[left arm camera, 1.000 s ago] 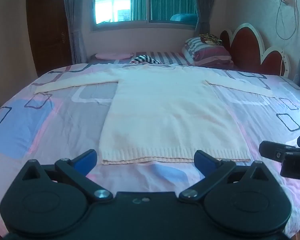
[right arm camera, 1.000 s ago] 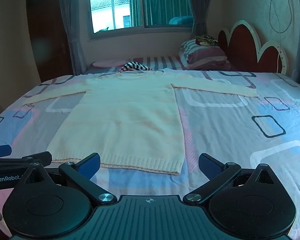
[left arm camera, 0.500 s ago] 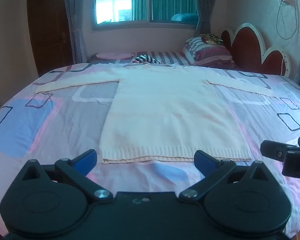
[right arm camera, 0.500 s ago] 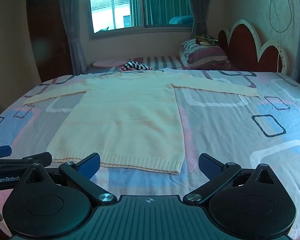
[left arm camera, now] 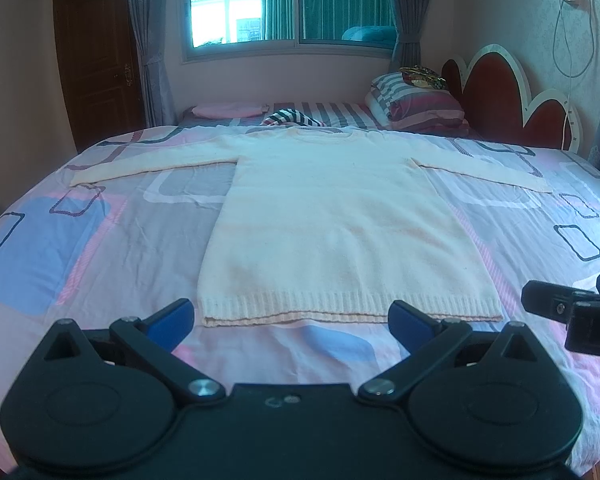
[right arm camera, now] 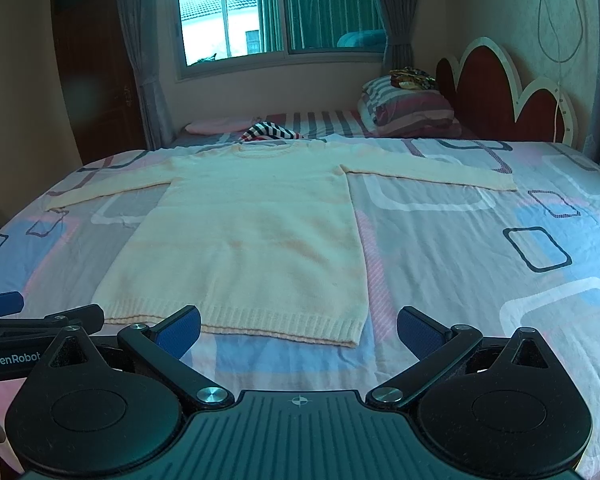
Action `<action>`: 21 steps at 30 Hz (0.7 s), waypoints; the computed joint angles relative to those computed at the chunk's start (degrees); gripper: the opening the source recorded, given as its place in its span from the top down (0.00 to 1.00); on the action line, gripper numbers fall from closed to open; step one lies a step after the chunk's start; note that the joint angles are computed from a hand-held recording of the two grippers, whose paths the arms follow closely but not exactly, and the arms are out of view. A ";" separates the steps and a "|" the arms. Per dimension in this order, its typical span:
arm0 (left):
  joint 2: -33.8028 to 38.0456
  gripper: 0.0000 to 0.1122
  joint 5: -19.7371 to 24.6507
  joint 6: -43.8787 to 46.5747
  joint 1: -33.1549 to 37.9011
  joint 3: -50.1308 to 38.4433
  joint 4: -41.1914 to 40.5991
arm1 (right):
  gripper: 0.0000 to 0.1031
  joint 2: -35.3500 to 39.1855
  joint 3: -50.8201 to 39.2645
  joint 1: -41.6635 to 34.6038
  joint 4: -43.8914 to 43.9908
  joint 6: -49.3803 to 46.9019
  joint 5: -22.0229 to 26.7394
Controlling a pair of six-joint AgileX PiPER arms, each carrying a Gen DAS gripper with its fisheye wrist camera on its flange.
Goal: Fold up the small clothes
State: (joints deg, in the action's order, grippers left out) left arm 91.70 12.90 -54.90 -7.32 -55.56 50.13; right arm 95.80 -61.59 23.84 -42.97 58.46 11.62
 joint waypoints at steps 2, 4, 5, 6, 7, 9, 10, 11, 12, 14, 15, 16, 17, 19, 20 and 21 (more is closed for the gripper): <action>0.04 0.09 0.04 0.77 0.00 -0.12 -0.75 | 0.00 -0.05 0.13 -0.02 -0.09 0.08 -0.07; 0.10 0.09 -0.01 0.55 0.01 -0.14 -0.38 | 0.00 -0.06 0.22 -0.11 -0.50 0.51 -0.11; 0.13 0.09 -0.13 0.88 0.07 -0.13 -0.65 | 0.00 -0.13 0.32 -0.12 -0.43 0.47 -0.15; 0.15 0.09 -0.13 0.85 0.12 -0.15 -0.59 | 0.00 -0.23 0.48 -0.08 -0.88 0.95 -0.16; 0.19 0.09 -0.01 0.69 0.03 -0.25 -0.48 | 0.00 -0.18 0.37 -0.05 -0.91 0.97 -0.01; 0.33 0.09 -0.14 1.19 0.17 -0.31 -0.94 | 0.00 -0.25 0.44 -0.11 -0.48 0.60 -0.07; 0.36 0.09 -0.16 1.20 0.23 -0.32 -0.92 | 0.00 -0.29 0.49 0.07 -1.24 1.43 0.02; 0.38 0.09 -0.22 1.79 0.29 -0.34 -1.42 | 0.00 -0.37 0.63 0.15 -1.80 2.06 0.08; 0.31 0.09 -0.24 1.31 0.25 -0.25 -0.94 | 0.00 -0.40 0.66 0.15 -1.74 1.99 0.08; 0.44 0.09 -0.24 0.51 0.24 -0.30 -0.14 | 0.00 -0.38 0.52 0.11 -1.05 1.28 0.14; 0.49 0.09 -0.16 0.48 0.18 -0.36 -0.15 | 0.00 -0.43 0.58 0.12 -1.22 1.44 0.15; 0.30 0.09 -0.14 0.09 0.11 -0.20 0.12 | 0.00 -0.39 0.53 0.08 -0.99 1.19 0.13; 0.31 0.09 -0.28 -0.07 0.18 -0.14 0.30 | 0.00 -0.40 0.54 0.05 -0.97 1.17 0.09; 0.26 0.09 -0.28 -0.06 0.16 -0.06 0.37 | 0.00 -0.38 0.35 0.10 -0.69 0.88 0.26; 0.18 0.09 -0.33 -0.48 0.18 0.04 0.75 | 0.00 -0.44 0.39 0.16 -0.89 1.14 0.37; 0.20 0.09 -0.46 -0.49 0.23 0.05 0.75 | 0.00 -0.48 0.46 0.15 -0.89 1.15 0.32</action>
